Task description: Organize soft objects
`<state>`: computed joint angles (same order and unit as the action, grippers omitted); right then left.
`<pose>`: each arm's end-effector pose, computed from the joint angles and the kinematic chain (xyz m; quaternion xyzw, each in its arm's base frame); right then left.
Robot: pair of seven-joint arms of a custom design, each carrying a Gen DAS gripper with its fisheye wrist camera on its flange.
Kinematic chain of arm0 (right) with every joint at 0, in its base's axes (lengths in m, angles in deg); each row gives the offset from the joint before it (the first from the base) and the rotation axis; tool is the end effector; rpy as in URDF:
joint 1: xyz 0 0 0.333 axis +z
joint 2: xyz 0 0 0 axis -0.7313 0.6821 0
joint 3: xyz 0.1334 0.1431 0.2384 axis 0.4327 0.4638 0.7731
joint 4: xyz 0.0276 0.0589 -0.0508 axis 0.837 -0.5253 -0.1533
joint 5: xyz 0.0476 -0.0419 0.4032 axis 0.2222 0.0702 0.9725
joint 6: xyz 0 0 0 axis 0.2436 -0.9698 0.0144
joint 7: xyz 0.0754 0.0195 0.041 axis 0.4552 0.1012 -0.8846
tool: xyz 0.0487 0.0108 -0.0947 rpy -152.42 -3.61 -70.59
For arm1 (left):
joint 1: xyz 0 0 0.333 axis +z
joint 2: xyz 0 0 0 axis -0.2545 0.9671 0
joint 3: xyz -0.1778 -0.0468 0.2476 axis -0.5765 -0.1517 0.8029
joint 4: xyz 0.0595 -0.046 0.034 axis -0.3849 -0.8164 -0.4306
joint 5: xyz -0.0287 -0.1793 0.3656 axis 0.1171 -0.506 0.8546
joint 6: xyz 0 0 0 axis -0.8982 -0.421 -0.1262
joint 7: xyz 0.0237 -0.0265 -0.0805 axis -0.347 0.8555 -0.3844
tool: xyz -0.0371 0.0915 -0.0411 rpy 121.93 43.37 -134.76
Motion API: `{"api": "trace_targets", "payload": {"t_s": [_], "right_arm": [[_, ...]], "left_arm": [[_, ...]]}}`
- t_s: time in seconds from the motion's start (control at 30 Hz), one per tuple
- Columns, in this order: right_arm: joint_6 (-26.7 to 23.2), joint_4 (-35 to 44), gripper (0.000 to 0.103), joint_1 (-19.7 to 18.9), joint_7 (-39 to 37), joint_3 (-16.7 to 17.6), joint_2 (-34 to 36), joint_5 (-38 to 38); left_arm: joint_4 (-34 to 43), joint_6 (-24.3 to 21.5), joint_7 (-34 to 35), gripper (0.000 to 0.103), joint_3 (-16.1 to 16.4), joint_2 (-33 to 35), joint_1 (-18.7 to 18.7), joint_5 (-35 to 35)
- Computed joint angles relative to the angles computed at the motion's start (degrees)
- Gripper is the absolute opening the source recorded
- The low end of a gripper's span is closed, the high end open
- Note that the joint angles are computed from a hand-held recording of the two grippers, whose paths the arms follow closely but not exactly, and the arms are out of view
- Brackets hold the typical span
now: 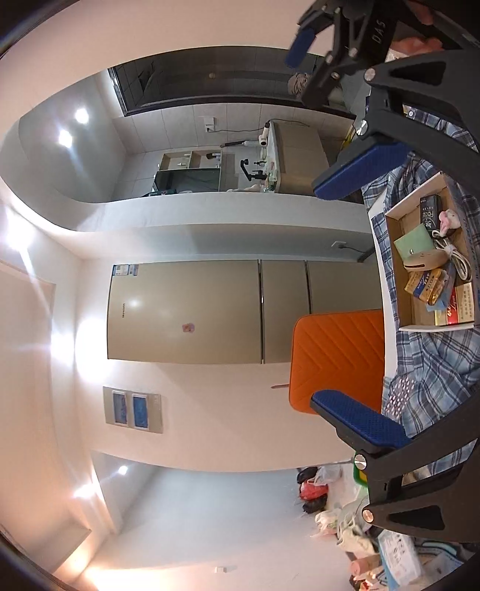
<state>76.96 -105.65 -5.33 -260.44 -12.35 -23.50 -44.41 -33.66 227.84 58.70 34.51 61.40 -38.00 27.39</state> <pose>0.5444 0.4360 0.6586 -0.4150 0.5929 -0.5557 0.4092 0.6275 -0.3581 0.6395 -0.3589 0.6328 -0.6000 0.3328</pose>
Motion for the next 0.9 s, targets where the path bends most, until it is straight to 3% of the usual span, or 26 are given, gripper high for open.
{"api": "trace_targets", "payload": {"t_s": [0.1,0.33,0.47,0.73,0.9], "right_arm": [[-1.34,0.18,0.103,1.06,-0.45,0.30,-0.20,-1.27],[-3.36,-0.48,0.103,2.03,1.21,1.04,-0.61,-2.74],[-4.15,-2.21,0.103,2.53,2.88,1.42,-1.03,-3.04],[-5.16,-6.76,0.103,2.00,5.91,2.80,-2.00,-1.56],[-5.11,-8.60,0.103,1.57,7.10,3.29,-2.00,0.08]], "left_arm": [[-2.46,1.47,-0.02,0.102,-3.72,-1.22,3.28,0.87],[-8.41,5.17,-2.43,0.102,-8.10,-3.95,8.17,3.20],[-13.12,8.51,-7.46,0.102,-11.99,-5.43,12.90,6.99],[-18.73,8.80,-9.69,0.102,-7.72,-7.04,10.42,8.24],[-20.87,12.92,-5.85,0.102,-3.74,-5.80,6.05,4.43]]}}
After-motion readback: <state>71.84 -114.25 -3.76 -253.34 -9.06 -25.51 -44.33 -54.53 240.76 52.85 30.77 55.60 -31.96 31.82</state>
